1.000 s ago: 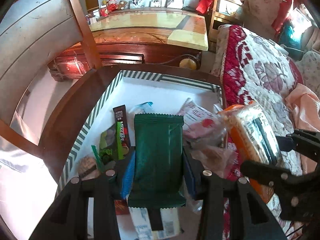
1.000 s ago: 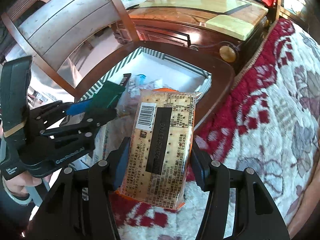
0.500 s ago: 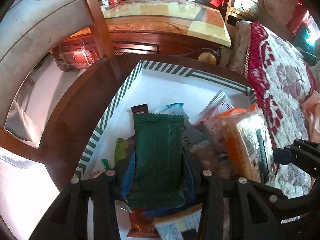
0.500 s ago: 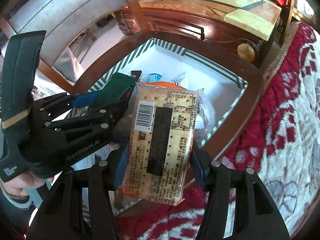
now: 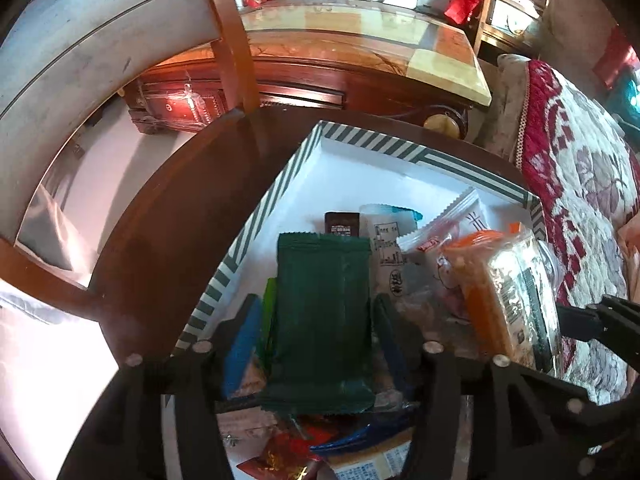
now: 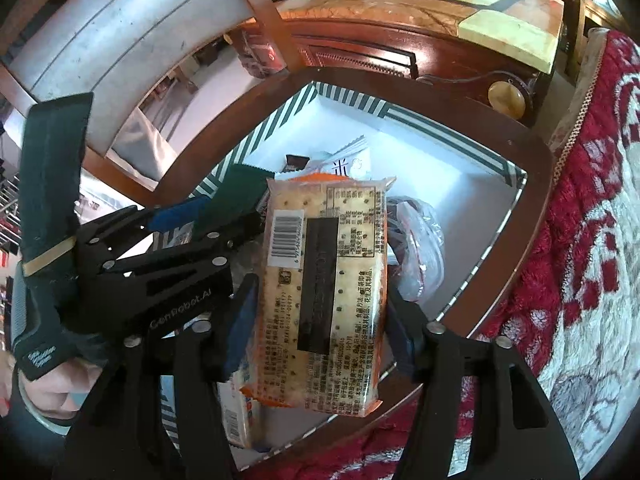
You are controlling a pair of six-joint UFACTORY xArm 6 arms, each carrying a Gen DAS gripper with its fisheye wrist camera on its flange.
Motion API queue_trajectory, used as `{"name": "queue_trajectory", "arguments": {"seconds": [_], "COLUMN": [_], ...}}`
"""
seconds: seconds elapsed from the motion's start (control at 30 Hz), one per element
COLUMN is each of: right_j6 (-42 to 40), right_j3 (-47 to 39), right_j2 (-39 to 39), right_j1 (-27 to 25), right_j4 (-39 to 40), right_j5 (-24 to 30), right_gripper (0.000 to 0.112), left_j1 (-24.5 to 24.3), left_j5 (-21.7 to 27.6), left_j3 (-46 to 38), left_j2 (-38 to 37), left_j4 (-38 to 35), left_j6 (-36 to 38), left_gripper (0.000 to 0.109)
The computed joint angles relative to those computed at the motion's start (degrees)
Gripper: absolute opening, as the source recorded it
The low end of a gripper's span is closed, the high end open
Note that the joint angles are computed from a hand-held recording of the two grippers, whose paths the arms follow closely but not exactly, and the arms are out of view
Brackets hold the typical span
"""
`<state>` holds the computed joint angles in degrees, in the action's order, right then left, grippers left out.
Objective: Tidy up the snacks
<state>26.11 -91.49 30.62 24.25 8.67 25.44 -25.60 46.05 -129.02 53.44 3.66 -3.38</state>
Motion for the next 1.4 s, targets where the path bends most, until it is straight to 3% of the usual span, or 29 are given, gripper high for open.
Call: {"name": "queue_trajectory", "arguments": {"seconds": [0.27,0.33,0.47,0.57,0.73,0.97,1.17,1.27,1.4], "right_j6": [4.77,8.49,23.04,31.86,42.08,49.06,49.60,49.09,51.06], "right_j3": [6.52,8.48,14.17,17.16,23.05,29.31,32.65,34.44,36.99], "right_j2": [-5.60,-7.25,-12.14,-15.15,-20.03,-24.76,-27.35,-28.50,-29.99], "right_j1": [0.16,0.19,0.10,0.45,1.03,1.95,2.68,2.88,2.43], "right_j4": [-5.41,-9.88,-26.19,-35.34,-45.88,-50.91,-50.97,-50.10,-50.71], "right_j5": [-3.02,-3.50,-5.12,-3.55,-2.69,-2.17,-2.05,-2.19,-3.42], "right_gripper": [0.062,0.062,0.062,0.062,0.062,0.062,0.062,0.062,0.062], "left_j1": [0.30,0.20,-0.36,-1.22,-2.84,-3.69,-4.76,-5.32,-6.20], "left_j5": [-5.53,-8.24,-15.27,-19.48,-25.78,-32.31,-32.05,-31.92,-29.67], "left_j3": [9.39,13.00,22.19,28.28,37.31,44.90,47.96,49.72,50.49], "left_j2": [-6.15,-8.48,-14.12,-17.96,-23.54,-28.23,-30.34,-31.26,-31.66], "left_j4": [1.43,2.73,5.76,4.42,4.70,11.33,14.11,12.46,3.85], "left_j6": [-1.61,-2.97,-6.26,-5.21,-5.38,-13.08,-14.59,-12.35,-5.28], "left_gripper": [0.070,0.072,0.079,0.081,0.084,0.102,0.103,0.103,0.103]}}
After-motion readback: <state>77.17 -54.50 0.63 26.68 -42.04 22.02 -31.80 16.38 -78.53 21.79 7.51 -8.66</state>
